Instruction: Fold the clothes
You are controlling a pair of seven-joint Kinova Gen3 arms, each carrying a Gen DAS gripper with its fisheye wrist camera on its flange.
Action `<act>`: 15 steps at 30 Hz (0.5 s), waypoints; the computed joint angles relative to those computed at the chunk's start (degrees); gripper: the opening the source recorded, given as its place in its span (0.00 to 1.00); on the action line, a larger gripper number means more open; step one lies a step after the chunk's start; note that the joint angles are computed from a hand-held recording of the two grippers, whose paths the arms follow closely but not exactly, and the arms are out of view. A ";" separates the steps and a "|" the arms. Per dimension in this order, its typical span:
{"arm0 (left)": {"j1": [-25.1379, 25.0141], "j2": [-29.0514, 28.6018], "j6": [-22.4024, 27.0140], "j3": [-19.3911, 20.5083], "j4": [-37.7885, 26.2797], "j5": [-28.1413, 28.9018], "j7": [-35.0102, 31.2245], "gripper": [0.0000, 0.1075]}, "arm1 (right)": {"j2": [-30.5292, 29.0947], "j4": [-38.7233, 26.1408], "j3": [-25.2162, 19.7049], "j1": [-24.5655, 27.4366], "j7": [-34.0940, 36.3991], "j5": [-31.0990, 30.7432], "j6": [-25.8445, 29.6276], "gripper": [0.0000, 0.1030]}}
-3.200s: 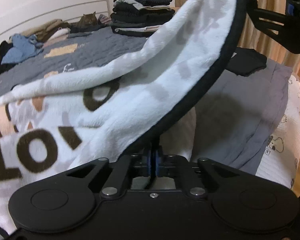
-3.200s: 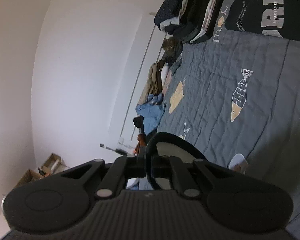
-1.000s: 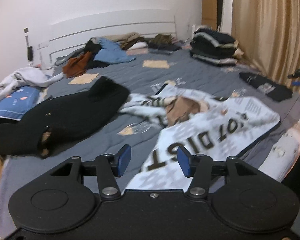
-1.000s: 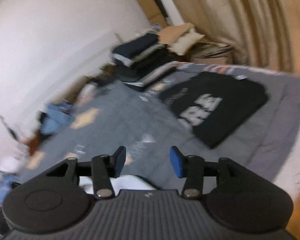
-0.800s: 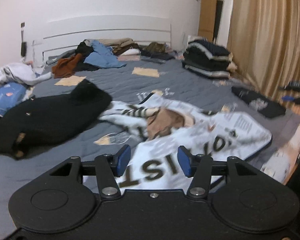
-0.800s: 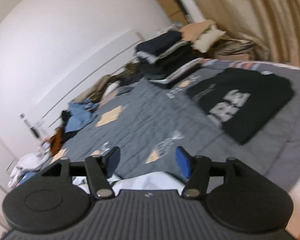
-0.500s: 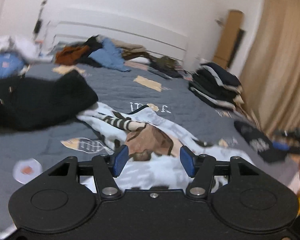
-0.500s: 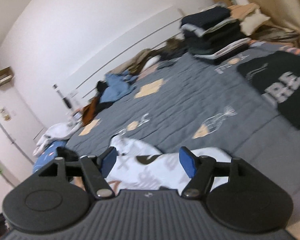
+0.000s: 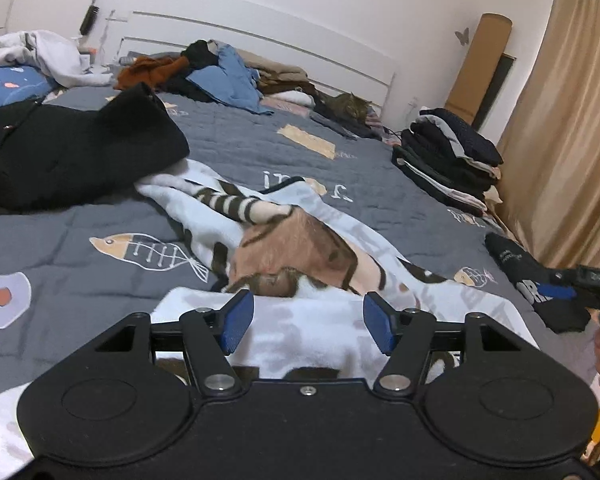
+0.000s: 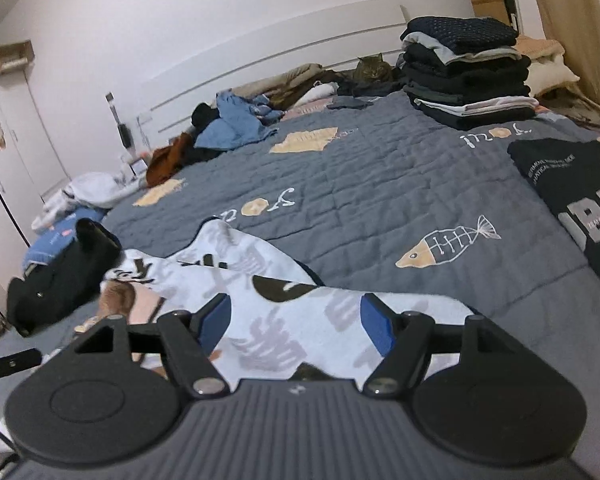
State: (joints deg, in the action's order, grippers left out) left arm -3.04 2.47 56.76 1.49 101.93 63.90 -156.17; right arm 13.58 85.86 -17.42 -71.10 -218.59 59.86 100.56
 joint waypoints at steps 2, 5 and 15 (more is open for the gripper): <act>-0.16 0.17 1.16 -0.08 -0.10 0.45 0.23 0.56 | -0.45 0.93 0.43 1.33 1.55 -0.11 -1.16 0.69; -0.10 0.35 1.83 0.07 -0.22 0.72 0.77 0.56 | -1.32 2.54 0.84 4.39 5.27 0.09 -5.32 0.69; -0.48 -0.01 1.97 -0.31 -0.01 0.57 0.28 0.62 | -0.29 4.45 3.16 13.47 19.77 -3.67 -19.58 0.70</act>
State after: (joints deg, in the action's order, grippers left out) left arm -3.52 2.46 58.73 1.18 101.91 64.47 -155.90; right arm 13.29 90.31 -14.26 -57.63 -198.82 56.19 80.97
